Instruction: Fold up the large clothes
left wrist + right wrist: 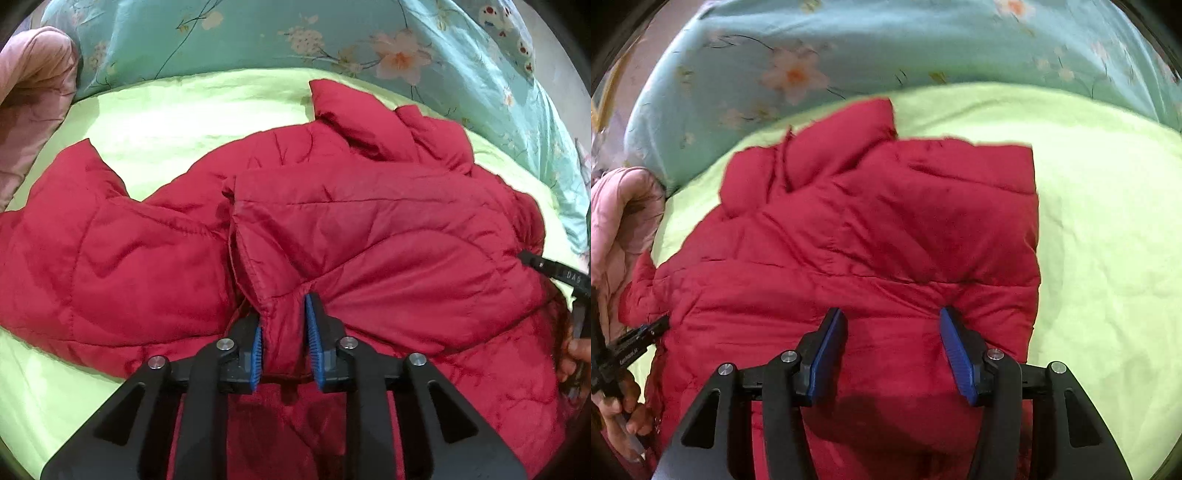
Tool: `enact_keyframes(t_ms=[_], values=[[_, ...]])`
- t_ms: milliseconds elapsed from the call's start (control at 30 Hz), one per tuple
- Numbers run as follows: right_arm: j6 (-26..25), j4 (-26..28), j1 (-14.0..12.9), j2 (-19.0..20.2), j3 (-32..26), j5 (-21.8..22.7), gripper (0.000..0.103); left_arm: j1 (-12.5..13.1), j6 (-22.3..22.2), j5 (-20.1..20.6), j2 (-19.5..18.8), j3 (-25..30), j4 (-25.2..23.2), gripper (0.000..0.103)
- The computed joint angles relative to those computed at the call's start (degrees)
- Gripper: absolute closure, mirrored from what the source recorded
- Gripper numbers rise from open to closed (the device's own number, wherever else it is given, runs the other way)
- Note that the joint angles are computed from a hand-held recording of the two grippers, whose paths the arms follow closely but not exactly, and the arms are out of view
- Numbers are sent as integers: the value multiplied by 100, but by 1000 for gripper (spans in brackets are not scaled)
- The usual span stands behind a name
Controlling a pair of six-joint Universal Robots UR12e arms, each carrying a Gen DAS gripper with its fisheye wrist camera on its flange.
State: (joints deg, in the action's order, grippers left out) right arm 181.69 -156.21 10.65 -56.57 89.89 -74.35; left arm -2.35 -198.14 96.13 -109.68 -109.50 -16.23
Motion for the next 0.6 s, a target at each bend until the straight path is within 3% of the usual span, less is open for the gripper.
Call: enact_keyframes(t_ms=[200,333,467,600], values=[[-172,47,85,110,-98,-331,48,-25,5,57,-35,-19,72,79],[-153,89,66,121,-119,-285,48,-3,-33,5,-1,-26,22,79],[-112,119,46,37,-78,-253,48,-12,11,107,134,-67,-127,71],[113,-42,15,-157,107,-112,45,64,-141,-70,378,-262,-91,65]])
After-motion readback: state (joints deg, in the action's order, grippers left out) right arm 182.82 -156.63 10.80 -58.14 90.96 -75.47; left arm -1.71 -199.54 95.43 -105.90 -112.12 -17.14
